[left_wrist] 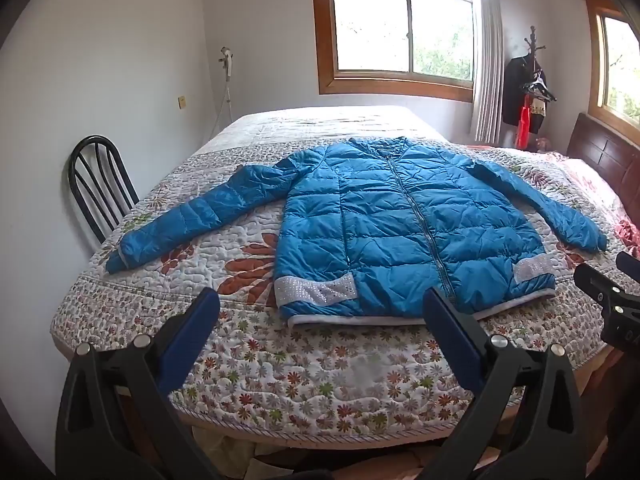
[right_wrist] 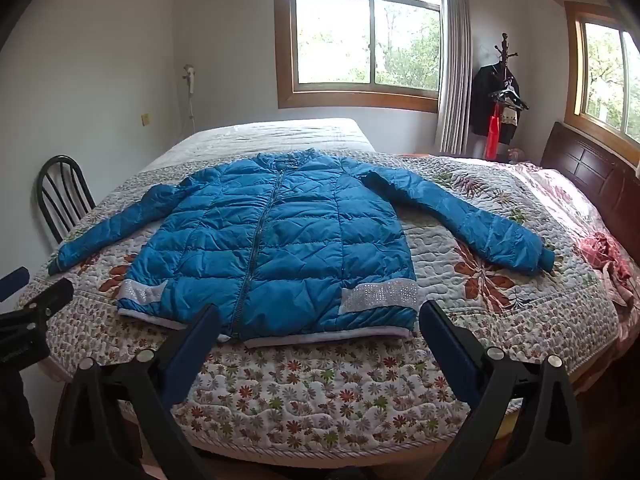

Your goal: Fold large clothes

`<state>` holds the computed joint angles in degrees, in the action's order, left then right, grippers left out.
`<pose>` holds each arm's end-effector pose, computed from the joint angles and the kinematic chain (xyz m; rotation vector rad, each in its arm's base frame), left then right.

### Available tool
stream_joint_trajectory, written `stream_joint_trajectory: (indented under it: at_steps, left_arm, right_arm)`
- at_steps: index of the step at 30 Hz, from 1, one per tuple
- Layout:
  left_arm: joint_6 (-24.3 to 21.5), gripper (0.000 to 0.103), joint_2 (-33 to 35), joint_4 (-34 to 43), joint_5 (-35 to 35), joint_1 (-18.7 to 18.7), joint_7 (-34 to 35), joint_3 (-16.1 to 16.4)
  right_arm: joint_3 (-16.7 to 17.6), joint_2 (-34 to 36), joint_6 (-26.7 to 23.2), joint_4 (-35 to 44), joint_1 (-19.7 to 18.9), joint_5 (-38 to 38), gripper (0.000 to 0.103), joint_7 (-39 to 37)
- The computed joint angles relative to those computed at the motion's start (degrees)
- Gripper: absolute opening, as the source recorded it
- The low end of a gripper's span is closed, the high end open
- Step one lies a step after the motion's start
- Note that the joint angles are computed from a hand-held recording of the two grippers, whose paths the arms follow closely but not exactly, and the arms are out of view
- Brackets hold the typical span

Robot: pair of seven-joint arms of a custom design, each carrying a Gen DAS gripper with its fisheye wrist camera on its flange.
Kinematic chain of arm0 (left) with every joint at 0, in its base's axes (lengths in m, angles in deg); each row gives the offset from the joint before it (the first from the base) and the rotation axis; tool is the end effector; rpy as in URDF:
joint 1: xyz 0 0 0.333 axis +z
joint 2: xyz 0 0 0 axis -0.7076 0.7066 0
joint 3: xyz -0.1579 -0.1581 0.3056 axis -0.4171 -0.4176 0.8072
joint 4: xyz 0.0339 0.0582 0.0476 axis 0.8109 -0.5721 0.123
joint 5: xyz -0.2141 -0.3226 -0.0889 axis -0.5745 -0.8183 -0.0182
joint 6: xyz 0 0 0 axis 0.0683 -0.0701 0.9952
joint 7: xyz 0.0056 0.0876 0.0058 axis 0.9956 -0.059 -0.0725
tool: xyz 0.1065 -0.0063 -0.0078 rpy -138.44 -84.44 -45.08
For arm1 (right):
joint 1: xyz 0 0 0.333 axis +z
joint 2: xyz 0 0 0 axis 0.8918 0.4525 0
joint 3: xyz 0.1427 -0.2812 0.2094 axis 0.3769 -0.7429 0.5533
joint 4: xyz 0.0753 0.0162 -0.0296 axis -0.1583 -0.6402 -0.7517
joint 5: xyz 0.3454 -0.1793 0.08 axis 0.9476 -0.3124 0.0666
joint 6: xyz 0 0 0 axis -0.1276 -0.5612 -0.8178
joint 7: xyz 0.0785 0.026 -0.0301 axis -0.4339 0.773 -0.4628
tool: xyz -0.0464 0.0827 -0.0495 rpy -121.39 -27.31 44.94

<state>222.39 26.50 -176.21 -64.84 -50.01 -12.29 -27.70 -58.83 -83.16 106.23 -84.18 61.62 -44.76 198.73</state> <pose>0.5060 -0.2170 0.6574 -1.3718 1.9491 -0.9040 0.4313 0.0594 0.6390 -1.3497 2.0126 -0.9575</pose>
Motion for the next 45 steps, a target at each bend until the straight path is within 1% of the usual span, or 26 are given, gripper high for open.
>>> stream_joint_trajectory:
  at_steps: [7,12,13,14,19,45]
  left_arm:
    - [0.6,0.1,0.0,0.0,-0.4,-0.3,-0.3,-0.1]
    - [1.1,0.1,-0.1,-0.2,-1.0,-0.6,0.1,-0.1]
    - [0.5,0.1,-0.1,-0.3,-0.1,0.3,-0.6,-0.1]
    - [0.5,0.1,-0.1,-0.3,-0.1,0.3,-0.6,-0.1]
    - [0.5,0.1,-0.2,-0.3,0.6,0.5,-1.3,-0.3]
    - [0.6,0.1,0.2,-0.1,0.7,0.4,-1.1,0.0]
  right_arm:
    - [0.4,-0.2,1.3,-0.6,-0.9,-1.2,0.099,1.4]
    - [0.4,-0.1,1.3,-0.5,-0.9,-1.3,0.099,1.3]
    - [0.4,-0.1,1.3,-0.5,-0.9,-1.4,0.099,1.3]
    - [0.1,-0.1,1.3,-0.5,-0.7,-0.9,0.099,1.0]
    - [0.5,-0.2,1.1,-0.5,-0.9,-1.2,0.099,1.5]
    - [0.6,0.0,1.0,-0.3,-0.8,-1.9,0.099,2.1]
